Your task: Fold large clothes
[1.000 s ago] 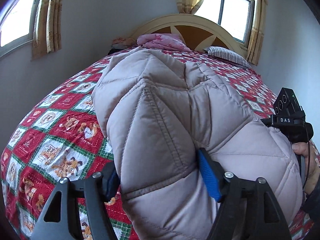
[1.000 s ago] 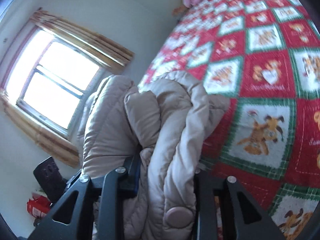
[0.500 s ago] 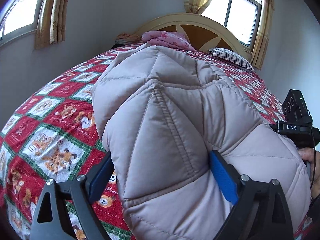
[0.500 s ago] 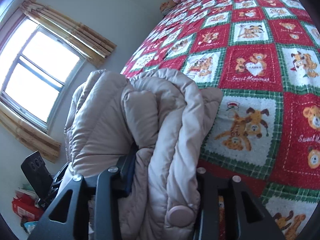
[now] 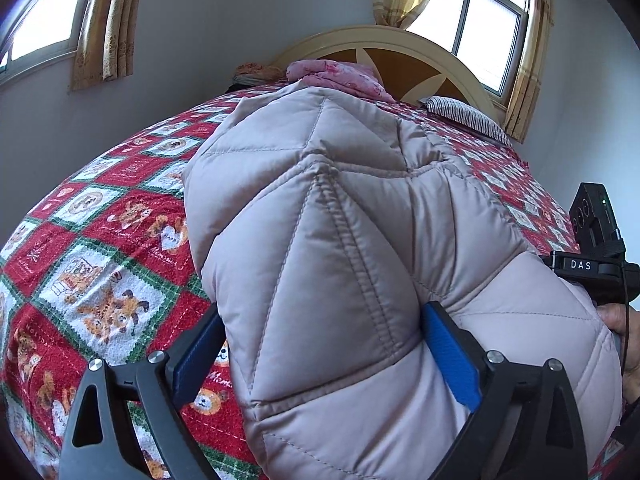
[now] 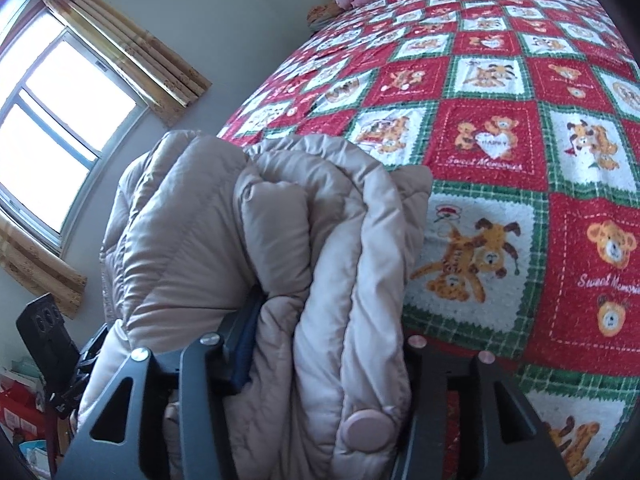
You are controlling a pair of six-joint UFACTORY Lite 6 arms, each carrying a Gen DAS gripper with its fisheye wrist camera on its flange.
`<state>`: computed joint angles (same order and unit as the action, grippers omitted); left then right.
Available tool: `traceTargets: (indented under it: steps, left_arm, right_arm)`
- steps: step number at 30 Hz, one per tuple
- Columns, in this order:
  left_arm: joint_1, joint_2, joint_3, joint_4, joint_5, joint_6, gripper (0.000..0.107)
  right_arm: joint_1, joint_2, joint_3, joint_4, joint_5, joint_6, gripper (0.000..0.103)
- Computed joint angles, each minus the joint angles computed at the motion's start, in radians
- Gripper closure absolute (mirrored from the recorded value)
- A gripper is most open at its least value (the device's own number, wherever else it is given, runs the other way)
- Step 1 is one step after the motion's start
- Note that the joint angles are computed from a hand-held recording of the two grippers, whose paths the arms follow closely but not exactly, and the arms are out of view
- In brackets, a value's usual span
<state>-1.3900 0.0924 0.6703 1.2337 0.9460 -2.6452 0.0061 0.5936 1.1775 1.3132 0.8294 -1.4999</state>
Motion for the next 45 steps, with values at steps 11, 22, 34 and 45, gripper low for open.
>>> traceTargets:
  steps: [11,22,34,45]
  left_arm:
    - [0.006,0.015,0.034,-0.048,0.016,0.065,0.009]
    - [-0.048,0.021,0.134,-0.208,0.147,0.204,0.010]
    - [-0.281,0.069,0.423,-0.318,0.558,0.386,0.010]
    - [-0.460,0.233,0.702,-0.334,0.820,0.416,0.010]
  right_arm:
    - [0.017,-0.064,-0.052,0.000,-0.086,-0.005,0.045]
    - [0.046,-0.144,-0.114,0.022,-0.213,-0.022,0.030]
    - [0.052,-0.534,-0.337,-0.028,-0.295,0.007,0.026]
    - [-0.135,-1.093,-0.602,-0.116,-0.038,0.118,0.013]
